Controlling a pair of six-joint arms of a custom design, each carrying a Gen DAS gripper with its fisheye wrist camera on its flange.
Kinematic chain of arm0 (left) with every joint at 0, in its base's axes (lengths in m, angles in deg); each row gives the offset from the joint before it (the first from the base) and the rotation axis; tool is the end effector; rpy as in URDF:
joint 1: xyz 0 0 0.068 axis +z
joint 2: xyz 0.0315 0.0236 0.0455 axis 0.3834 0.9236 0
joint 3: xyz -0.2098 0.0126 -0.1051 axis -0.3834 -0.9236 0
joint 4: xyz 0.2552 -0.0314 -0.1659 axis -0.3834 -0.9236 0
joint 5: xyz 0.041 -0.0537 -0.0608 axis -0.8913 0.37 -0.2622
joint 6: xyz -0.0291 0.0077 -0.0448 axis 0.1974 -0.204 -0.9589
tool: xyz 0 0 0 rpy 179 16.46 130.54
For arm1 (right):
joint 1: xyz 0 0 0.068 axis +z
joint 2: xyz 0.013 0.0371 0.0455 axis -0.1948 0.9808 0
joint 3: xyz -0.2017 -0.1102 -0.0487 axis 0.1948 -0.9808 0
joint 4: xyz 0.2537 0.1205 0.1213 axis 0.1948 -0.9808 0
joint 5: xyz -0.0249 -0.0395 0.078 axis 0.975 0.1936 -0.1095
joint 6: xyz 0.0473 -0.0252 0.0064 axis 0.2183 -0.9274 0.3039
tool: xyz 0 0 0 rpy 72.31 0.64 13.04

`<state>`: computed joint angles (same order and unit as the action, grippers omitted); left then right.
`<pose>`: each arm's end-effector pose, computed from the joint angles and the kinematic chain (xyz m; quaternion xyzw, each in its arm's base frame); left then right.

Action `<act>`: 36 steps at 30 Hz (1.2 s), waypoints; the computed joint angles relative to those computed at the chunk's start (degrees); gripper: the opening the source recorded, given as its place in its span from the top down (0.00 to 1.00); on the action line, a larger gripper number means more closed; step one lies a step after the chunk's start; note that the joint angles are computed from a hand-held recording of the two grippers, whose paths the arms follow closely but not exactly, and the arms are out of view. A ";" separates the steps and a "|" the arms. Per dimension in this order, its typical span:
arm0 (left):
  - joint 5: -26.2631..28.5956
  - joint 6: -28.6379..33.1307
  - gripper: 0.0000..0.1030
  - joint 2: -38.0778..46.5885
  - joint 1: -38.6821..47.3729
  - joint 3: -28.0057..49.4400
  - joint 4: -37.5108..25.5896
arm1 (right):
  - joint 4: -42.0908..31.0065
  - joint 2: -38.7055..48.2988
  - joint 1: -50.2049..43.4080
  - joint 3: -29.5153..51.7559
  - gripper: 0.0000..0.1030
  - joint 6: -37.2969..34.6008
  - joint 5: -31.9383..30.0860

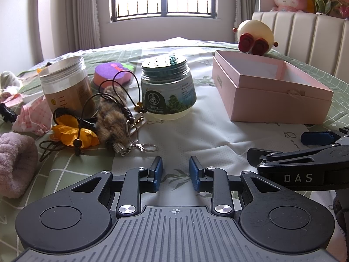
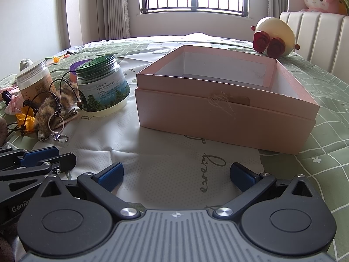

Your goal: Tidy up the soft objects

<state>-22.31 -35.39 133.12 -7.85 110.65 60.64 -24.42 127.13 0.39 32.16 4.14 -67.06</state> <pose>0.2908 -0.1593 0.0176 0.0997 0.8815 -0.0360 0.4601 0.2942 0.0572 -0.0280 0.0084 0.8890 0.0466 0.4554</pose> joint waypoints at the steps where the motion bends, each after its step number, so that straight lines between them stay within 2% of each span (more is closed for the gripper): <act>1: -0.16 0.11 0.69 0.07 -0.06 0.01 0.11 | -0.62 -0.23 -0.17 0.13 0.00 0.08 -0.36; 3: -0.31 0.33 0.70 0.18 -0.09 0.03 0.32 | -3.31 -1.43 -0.67 0.55 0.00 -0.27 -1.46; 5: -0.17 0.34 0.70 0.06 -0.05 -0.16 0.46 | -9.94 -4.10 -2.49 1.64 0.00 -1.72 -5.01; 6: 0.35 0.15 0.70 -0.07 0.21 -0.26 0.53 | -14.04 -5.43 -3.73 2.57 0.00 -1.97 -7.38; 9: 3.61 -0.40 0.70 -1.93 1.76 -1.52 0.41 | -21.23 -7.26 -4.72 4.39 0.00 -5.60 -9.40; 12: 8.68 0.88 0.70 -7.59 4.49 -4.40 -1.67 | -25.99 -8.42 -5.04 5.66 0.00 -7.02 -10.29; 14: 11.88 2.55 0.70 -15.24 7.54 -8.43 -3.38 | -28.90 -9.56 -5.14 6.39 0.00 -6.40 -10.37; 16: 14.31 4.80 0.70 -24.17 11.28 -13.03 -4.88 | -28.09 -11.90 -4.82 4.72 0.05 -4.45 -9.91; 19: 18.62 8.67 0.70 -37.31 19.36 -18.40 -9.15 | -22.18 -16.02 -2.18 -0.36 0.06 -1.34 -9.11; 21: 20.78 10.88 0.70 -41.56 25.40 -19.02 -12.88 | -19.71 -18.61 0.55 -3.03 0.06 0.18 -6.83; 23: 24.08 10.18 0.70 -40.49 31.23 -16.99 -16.24 | -18.43 -20.81 3.51 -5.05 0.06 0.93 -4.16; 26: 33.50 5.93 0.71 -32.49 40.96 -10.41 -21.06 | -18.99 -23.79 6.16 -6.33 0.06 0.35 -3.04; 30: 42.34 3.71 0.71 -24.23 46.69 -5.30 -23.64 | -20.28 -25.73 8.76 -6.77 0.06 -0.66 -2.23; 33: 45.44 5.49 0.71 -23.52 46.03 -5.00 -25.34 | -20.97 -25.16 9.71 -6.35 0.06 -0.83 -2.39; 36: 44.24 9.86 0.71 -26.13 42.16 -6.88 -27.77 | -21.15 -25.31 10.56 -6.91 0.06 -0.80 -2.16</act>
